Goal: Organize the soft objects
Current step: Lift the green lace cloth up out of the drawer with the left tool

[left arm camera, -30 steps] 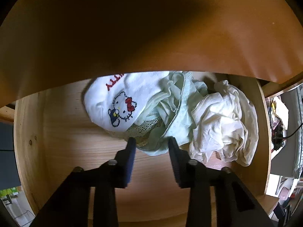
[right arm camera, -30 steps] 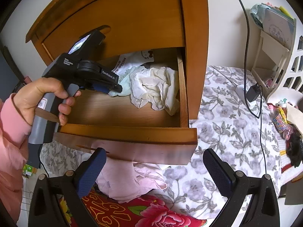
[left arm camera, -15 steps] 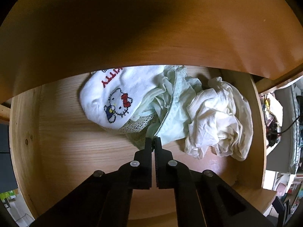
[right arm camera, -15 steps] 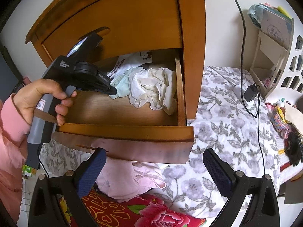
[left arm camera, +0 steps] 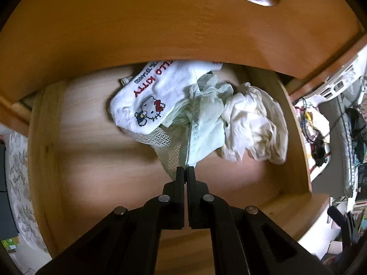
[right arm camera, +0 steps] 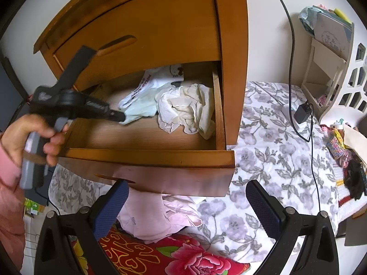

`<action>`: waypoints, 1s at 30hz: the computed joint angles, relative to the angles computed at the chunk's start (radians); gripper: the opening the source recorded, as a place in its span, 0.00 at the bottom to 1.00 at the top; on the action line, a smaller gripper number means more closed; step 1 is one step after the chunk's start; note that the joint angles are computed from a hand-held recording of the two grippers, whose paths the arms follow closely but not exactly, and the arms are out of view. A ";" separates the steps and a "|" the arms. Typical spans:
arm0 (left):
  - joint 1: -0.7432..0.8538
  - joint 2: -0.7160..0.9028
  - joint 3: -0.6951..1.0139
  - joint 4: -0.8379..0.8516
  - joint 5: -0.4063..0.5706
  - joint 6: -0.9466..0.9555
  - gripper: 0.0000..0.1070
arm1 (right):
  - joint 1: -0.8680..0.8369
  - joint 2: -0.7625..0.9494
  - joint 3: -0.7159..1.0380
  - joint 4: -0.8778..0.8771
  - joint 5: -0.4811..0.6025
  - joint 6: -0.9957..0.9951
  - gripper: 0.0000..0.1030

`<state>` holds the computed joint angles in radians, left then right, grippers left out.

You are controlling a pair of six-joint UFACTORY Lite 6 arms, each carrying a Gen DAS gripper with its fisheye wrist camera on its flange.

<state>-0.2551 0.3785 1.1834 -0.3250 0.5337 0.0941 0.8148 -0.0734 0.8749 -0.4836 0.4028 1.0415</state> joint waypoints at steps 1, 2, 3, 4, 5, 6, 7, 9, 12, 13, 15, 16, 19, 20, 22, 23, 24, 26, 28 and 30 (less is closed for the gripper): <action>0.004 -0.030 -0.035 -0.018 -0.009 0.018 0.01 | 0.004 -0.002 0.001 -0.002 0.003 0.004 1.00; 0.010 -0.075 -0.083 -0.049 -0.020 0.049 0.01 | 0.010 -0.006 0.003 -0.006 0.008 0.009 1.00; 0.018 -0.119 -0.125 -0.082 -0.025 0.083 0.01 | 0.017 -0.012 0.002 -0.011 0.013 0.015 1.00; 0.024 -0.156 -0.155 -0.108 -0.025 0.107 0.01 | 0.025 -0.019 0.003 -0.016 0.021 0.021 1.00; 0.035 -0.207 -0.199 -0.153 -0.029 0.148 0.01 | 0.031 -0.024 0.004 -0.021 0.027 0.028 1.00; 0.040 -0.234 -0.214 -0.172 -0.026 0.162 0.01 | 0.038 -0.028 0.006 -0.027 0.035 0.037 1.00; 0.052 -0.280 -0.246 -0.208 -0.023 0.193 0.01 | 0.044 -0.030 0.007 -0.034 0.040 0.047 1.00; 0.080 -0.358 -0.291 -0.275 -0.002 0.257 0.01 | 0.057 -0.034 0.009 -0.049 0.048 0.068 1.00; 0.108 -0.448 -0.294 -0.308 0.056 0.275 0.01 | 0.085 -0.048 0.014 -0.068 0.069 0.091 1.00; 0.123 -0.485 -0.308 -0.326 0.072 0.287 0.01 | 0.093 -0.051 0.016 -0.073 0.078 0.098 1.00; 0.154 -0.542 -0.321 -0.364 0.103 0.317 0.01 | 0.109 -0.058 0.021 -0.086 0.095 0.117 1.00; 0.176 -0.560 -0.310 -0.371 0.129 0.325 0.01 | 0.115 -0.059 0.025 -0.089 0.102 0.123 1.00; 0.206 -0.578 -0.288 -0.412 0.150 0.349 0.01 | 0.139 -0.066 0.035 -0.104 0.126 0.145 1.00; 0.202 -0.571 -0.280 -0.425 0.140 0.350 0.01 | 0.147 -0.068 0.038 -0.109 0.133 0.151 1.00; 0.223 -0.576 -0.256 -0.457 0.147 0.368 0.01 | 0.163 -0.073 0.044 -0.117 0.147 0.162 1.00; 0.231 -0.582 -0.251 -0.467 0.150 0.373 0.01 | 0.168 -0.075 0.045 -0.119 0.152 0.164 1.00; 0.238 -0.581 -0.239 -0.479 0.151 0.378 0.01 | 0.175 -0.077 0.048 -0.122 0.160 0.169 1.00; 0.252 -0.585 -0.214 -0.494 0.155 0.383 0.01 | 0.190 -0.083 0.052 -0.130 0.177 0.180 1.00; 0.259 -0.599 -0.193 -0.497 0.160 0.379 0.01 | 0.202 -0.089 0.056 -0.138 0.194 0.190 1.00; 0.284 -0.641 -0.176 -0.506 0.189 0.388 0.01 | 0.212 -0.094 0.059 -0.144 0.208 0.199 1.00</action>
